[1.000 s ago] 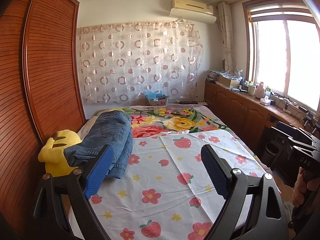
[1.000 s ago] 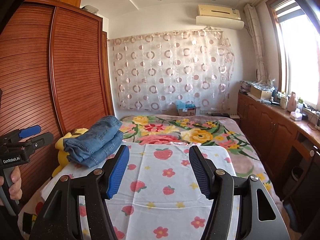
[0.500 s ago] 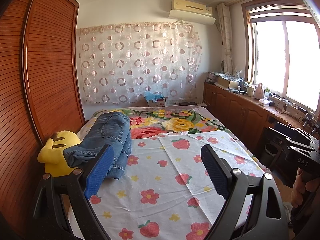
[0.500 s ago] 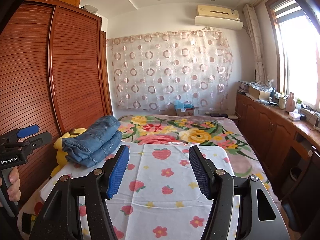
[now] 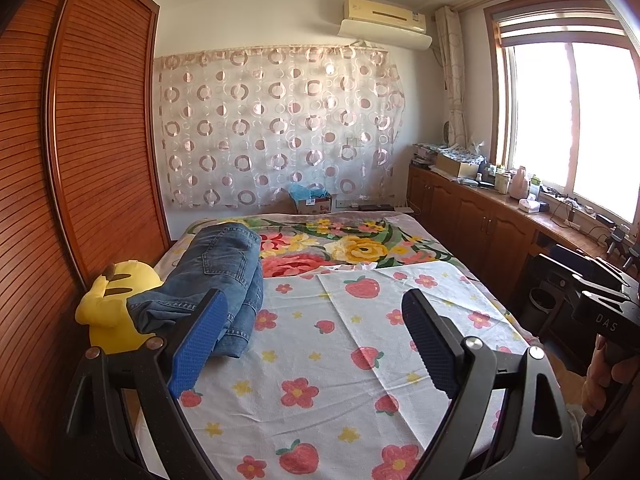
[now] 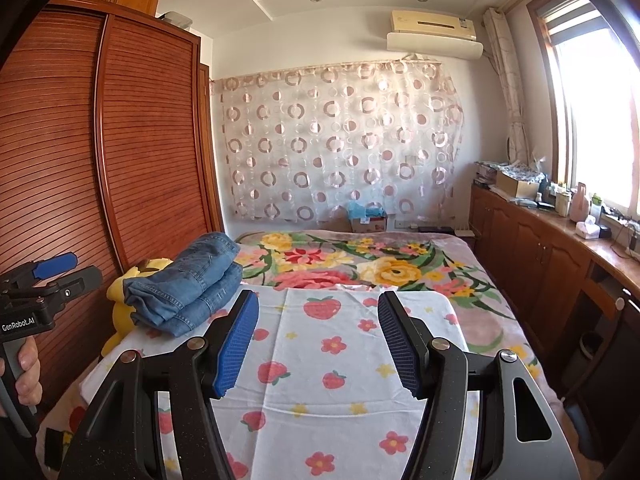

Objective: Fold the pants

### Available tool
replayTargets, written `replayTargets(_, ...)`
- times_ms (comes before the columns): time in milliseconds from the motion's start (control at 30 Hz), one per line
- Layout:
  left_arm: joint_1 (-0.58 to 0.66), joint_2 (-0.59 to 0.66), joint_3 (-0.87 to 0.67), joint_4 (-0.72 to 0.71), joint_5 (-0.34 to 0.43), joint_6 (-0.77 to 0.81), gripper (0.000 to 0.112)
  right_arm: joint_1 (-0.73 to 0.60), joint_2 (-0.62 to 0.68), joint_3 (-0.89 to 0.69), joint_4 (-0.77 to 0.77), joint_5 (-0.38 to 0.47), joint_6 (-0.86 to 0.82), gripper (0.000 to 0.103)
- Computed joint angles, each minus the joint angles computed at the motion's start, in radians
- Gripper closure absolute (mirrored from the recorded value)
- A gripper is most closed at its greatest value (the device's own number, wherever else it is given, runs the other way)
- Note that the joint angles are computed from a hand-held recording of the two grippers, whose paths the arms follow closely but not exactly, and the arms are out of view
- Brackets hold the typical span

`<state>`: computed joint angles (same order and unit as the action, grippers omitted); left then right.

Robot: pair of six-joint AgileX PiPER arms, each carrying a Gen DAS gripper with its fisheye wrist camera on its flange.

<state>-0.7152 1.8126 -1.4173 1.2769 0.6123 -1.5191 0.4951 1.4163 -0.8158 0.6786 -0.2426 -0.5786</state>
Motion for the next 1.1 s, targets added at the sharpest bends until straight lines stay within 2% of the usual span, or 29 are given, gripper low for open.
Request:
replayTargets(300, 0.001, -0.009, 0.012, 0.005, -0.002, -0.005, 0.023, 0.000, -0.002, 0.002, 0.002, 0.000, 0.000, 0.039)
replayTargets(500, 0.002, -0.007, 0.010, 0.006, -0.002, -0.006, 0.023, 0.013, 0.002, -0.006, 0.070, -0.005, -0.057, 0.039)
replayTargets(1100, 0.001, -0.004, 0.009, 0.007, -0.002, -0.009, 0.023, 0.035, 0.010, -0.012, 0.133, -0.026, -0.105, 0.039)
